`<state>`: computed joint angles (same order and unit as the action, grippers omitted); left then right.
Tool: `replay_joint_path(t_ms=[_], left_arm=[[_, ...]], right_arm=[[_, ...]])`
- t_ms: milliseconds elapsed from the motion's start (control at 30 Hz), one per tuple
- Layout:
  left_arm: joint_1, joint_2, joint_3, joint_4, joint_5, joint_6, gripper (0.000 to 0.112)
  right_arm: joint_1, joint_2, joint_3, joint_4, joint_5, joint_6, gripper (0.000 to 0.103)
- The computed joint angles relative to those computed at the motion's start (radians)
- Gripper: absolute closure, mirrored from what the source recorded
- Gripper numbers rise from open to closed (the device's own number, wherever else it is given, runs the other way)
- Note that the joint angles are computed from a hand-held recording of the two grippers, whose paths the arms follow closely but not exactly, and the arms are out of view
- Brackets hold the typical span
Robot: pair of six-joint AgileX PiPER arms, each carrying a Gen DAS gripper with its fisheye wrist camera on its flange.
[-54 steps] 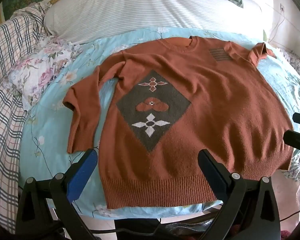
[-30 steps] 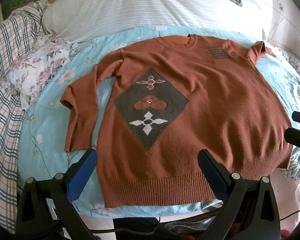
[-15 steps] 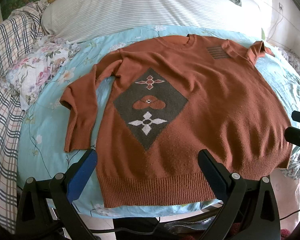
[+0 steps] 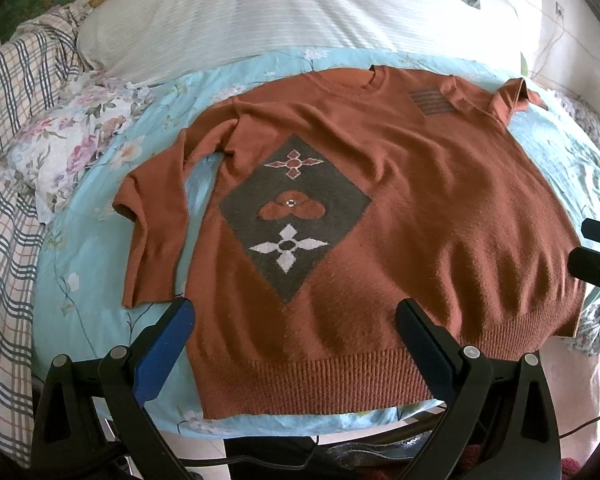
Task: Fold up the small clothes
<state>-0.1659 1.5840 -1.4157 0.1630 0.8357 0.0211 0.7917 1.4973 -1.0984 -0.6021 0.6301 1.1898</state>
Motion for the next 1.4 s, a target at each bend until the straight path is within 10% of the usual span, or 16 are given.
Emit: replay_joint_path(t_ms=[567, 800, 1100, 1400], left_arm=[[0.004, 0.141, -0.142, -0.058, 0.074, 0.050, 0.012], [-0.010, 0.235, -0.245, -0.056, 0.111, 0.050, 0.012], [-0.027, 0.359, -0.401, -0.089, 0.176, 0.043, 0.012], [-0.056, 0.482, -0.541, -0.063, 0.241, 0.023, 0.012]], right_arm=[[-0.285, -0.041, 0.118, 0.147, -0.210, -0.084, 0.003], [-0.588, -0.035, 0.144, 0.705, -0.361, -0.616, 0.008], [-0.967, 0.151, -0.085, 1.361, -0.298, -1.310, 0.032], [-1.210, 0.533, -0.575, 1.343, -0.169, -1.149, 0.047]])
